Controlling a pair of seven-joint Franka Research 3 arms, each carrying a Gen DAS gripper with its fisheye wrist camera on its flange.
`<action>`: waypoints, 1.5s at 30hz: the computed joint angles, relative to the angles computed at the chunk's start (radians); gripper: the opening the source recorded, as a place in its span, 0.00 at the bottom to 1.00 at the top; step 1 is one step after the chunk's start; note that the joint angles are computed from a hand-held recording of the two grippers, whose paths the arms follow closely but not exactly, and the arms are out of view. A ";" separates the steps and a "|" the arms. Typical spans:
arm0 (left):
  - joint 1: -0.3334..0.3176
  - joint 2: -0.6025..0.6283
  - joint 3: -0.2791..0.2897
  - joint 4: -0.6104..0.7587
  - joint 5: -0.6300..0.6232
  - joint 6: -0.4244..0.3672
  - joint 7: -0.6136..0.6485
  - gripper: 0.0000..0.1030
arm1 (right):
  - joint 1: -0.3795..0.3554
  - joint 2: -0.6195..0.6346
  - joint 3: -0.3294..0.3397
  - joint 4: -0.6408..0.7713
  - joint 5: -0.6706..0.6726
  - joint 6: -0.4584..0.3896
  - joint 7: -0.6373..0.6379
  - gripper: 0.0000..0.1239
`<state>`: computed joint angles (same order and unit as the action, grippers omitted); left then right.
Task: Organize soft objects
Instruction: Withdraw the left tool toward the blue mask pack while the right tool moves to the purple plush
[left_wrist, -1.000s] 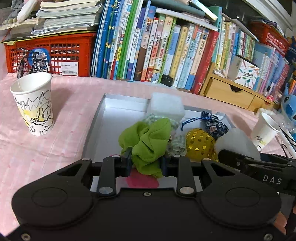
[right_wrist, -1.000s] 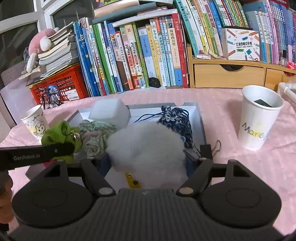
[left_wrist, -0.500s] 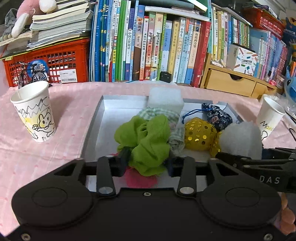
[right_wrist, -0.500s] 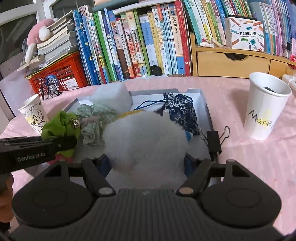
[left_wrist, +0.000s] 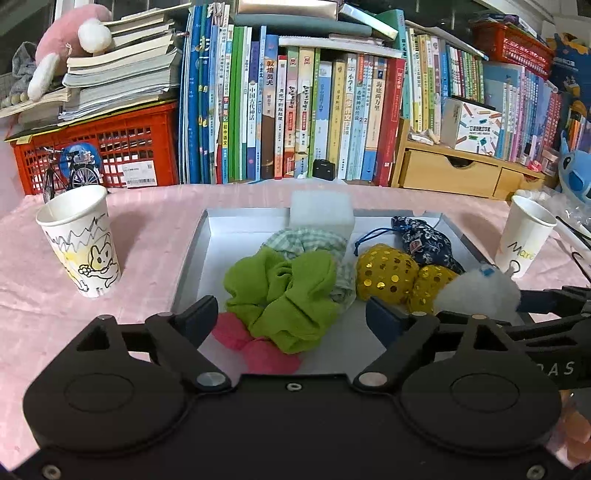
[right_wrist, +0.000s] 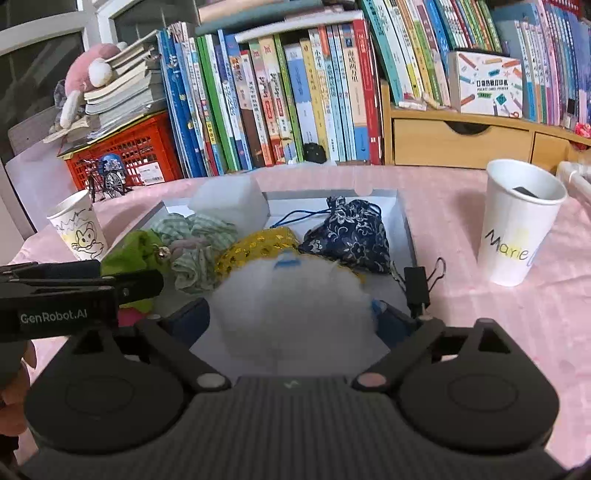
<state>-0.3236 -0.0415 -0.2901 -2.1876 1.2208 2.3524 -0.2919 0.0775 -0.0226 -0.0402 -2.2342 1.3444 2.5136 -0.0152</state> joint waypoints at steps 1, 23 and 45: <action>-0.001 -0.004 -0.001 -0.003 -0.001 0.002 -0.001 0.84 | -0.002 -0.006 -0.002 -0.005 0.004 -0.005 -0.008 0.81; -0.036 -0.115 -0.073 -0.078 0.039 -0.023 -0.101 0.87 | -0.019 -0.183 -0.069 -0.145 0.152 -0.059 -0.249 0.83; -0.094 -0.045 -0.083 -0.084 0.050 0.009 -0.123 0.88 | -0.077 -0.300 -0.107 -0.337 0.344 -0.021 -0.584 0.83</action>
